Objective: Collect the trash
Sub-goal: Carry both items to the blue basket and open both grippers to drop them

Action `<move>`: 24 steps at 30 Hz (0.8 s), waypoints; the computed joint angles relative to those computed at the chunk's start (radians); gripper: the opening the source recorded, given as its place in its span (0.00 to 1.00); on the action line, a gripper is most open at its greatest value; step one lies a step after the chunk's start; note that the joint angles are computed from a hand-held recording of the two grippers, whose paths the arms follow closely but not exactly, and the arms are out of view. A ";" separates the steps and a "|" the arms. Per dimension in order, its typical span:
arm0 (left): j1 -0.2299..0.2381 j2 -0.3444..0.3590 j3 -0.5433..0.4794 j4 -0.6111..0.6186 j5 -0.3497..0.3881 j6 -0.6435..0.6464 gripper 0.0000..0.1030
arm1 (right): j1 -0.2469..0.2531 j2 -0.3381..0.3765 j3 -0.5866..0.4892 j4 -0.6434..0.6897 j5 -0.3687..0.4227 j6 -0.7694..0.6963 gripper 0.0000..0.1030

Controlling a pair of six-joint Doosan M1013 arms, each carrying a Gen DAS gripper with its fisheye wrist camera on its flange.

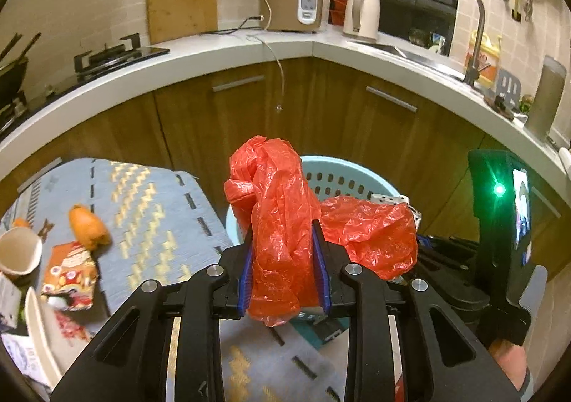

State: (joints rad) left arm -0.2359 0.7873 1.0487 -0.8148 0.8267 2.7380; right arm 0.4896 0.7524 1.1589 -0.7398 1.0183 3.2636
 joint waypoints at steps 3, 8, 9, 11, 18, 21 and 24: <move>-0.009 0.016 -0.026 0.047 0.012 -0.028 0.36 | -0.011 0.005 -0.002 0.016 -0.013 -0.011 0.04; -0.008 0.012 -0.022 0.038 -0.016 -0.022 0.57 | -0.027 0.013 -0.012 0.060 -0.036 -0.044 0.07; -0.007 0.011 -0.023 0.034 -0.016 -0.024 0.59 | -0.027 0.013 -0.012 0.061 -0.035 -0.044 0.09; -0.002 0.008 -0.023 0.019 -0.016 -0.021 0.61 | -0.027 0.009 -0.006 0.058 -0.036 -0.040 0.16; 0.027 -0.015 -0.006 -0.062 -0.002 0.021 0.62 | -0.005 0.000 -0.016 -0.023 0.005 -0.008 0.48; 0.045 -0.035 0.017 -0.116 -0.004 0.062 0.62 | 0.010 0.000 -0.034 -0.054 0.024 -0.018 0.48; 0.066 -0.057 0.044 -0.172 -0.007 0.107 0.62 | 0.029 0.001 -0.058 -0.096 0.022 -0.031 0.48</move>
